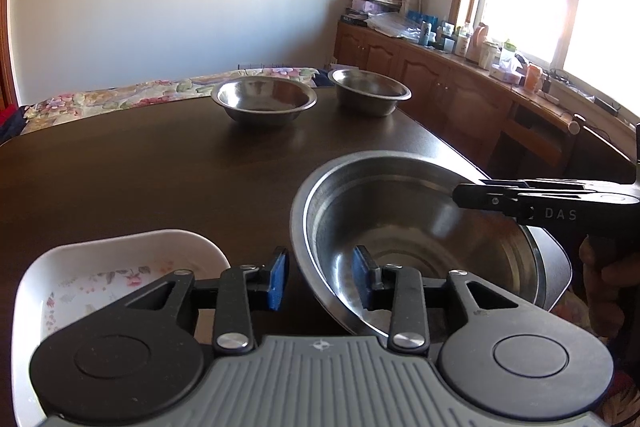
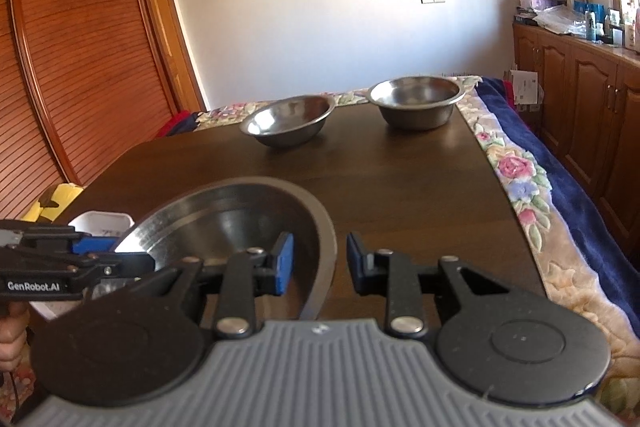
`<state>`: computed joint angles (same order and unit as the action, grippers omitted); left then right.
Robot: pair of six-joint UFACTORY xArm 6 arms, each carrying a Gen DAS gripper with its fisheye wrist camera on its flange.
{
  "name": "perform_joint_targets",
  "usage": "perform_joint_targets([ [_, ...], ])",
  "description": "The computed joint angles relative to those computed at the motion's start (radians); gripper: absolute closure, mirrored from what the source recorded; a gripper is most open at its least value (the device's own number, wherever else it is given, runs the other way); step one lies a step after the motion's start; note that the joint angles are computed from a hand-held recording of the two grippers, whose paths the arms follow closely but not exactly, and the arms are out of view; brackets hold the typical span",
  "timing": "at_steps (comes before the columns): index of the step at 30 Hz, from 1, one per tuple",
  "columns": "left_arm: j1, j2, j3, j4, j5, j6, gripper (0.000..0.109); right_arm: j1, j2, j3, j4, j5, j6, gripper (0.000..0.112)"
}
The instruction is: Organize plates and bowls
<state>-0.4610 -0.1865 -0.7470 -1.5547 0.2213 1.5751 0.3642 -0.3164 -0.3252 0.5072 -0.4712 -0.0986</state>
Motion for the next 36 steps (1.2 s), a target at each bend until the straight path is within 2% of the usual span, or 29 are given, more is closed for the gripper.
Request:
perform_joint_targets([
  [10,0.013,0.009,-0.04,-0.007,-0.015,0.0,0.069,-0.025,-0.015,-0.034,0.003,0.011,-0.073,0.081],
  [19,0.024,0.053,-0.108,0.033,-0.025,-0.039,0.069,-0.107,-0.005,-0.072,-0.164,0.037,0.011,0.081],
  [25,0.03,0.108,-0.183,0.091,-0.044,-0.091,0.069,-0.197,0.034,-0.128,-0.367,0.059,0.14,0.081],
  [32,0.042,0.197,-0.282,0.195,-0.059,-0.192,0.067,-0.325,0.107,-0.233,-0.694,0.084,0.361,0.081],
  [36,0.044,0.257,-0.345,0.266,-0.076,-0.252,0.063,-0.384,0.162,-0.313,-0.866,0.103,0.474,0.081],
])
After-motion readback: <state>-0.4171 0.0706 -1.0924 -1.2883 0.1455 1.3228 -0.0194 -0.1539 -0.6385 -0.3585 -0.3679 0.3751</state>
